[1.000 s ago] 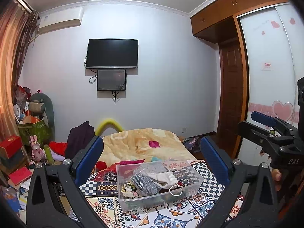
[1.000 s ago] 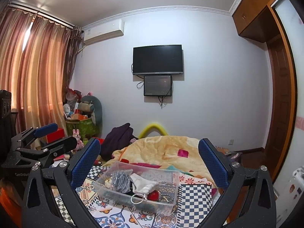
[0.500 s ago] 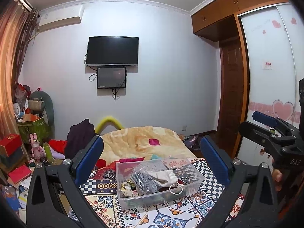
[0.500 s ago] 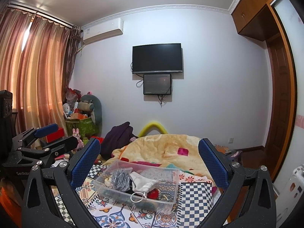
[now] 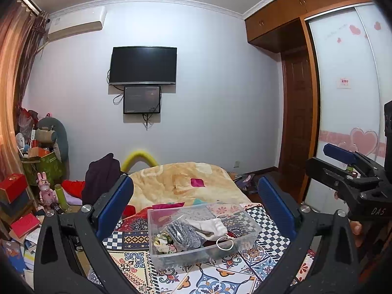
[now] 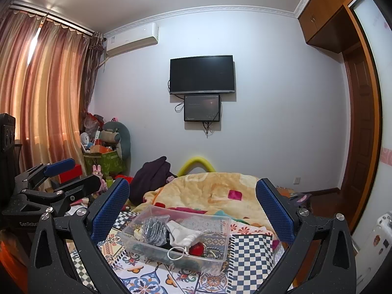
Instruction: Organize soft objects
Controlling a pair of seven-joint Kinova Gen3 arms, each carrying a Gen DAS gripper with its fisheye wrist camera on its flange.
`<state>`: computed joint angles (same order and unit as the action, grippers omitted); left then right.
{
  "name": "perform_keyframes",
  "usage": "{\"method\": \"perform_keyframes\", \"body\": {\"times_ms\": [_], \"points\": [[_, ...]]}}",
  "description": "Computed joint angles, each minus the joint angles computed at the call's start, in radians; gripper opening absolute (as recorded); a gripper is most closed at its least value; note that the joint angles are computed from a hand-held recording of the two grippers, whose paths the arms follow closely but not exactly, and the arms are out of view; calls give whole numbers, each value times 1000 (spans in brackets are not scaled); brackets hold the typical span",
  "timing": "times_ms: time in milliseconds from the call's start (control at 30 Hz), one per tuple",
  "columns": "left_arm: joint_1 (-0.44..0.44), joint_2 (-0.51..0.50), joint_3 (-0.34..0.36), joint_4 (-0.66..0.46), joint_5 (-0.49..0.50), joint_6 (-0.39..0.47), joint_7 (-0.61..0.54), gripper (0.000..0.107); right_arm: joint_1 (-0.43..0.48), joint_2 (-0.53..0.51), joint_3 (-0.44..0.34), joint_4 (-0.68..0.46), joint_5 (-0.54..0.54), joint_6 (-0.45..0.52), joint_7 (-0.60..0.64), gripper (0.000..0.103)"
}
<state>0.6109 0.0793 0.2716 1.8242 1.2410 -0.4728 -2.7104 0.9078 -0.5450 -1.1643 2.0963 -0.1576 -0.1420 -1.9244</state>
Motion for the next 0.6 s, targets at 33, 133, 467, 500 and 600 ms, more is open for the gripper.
{"method": "perform_keyframes", "body": {"times_ms": [33, 133, 467, 500, 600], "points": [[0, 0, 0, 0, 1, 0, -1, 103, -2, 1, 2, -2, 1, 2, 0, 103], [0, 0, 0, -1, 6, 1, -6, 103, -1, 0, 1, -2, 1, 2, -2, 103], [-8, -3, -3, -3, 12, 26, -3, 103, -2, -4, 3, -4, 4, 7, -2, 103], [-10, -5, -4, -4, 18, 34, -11, 103, -1, -6, 3, -5, 4, 8, -3, 103], [-20, -10, -9, -8, 32, 69, -26, 103, -2, -7, 4, -10, 6, 15, -4, 103]]}}
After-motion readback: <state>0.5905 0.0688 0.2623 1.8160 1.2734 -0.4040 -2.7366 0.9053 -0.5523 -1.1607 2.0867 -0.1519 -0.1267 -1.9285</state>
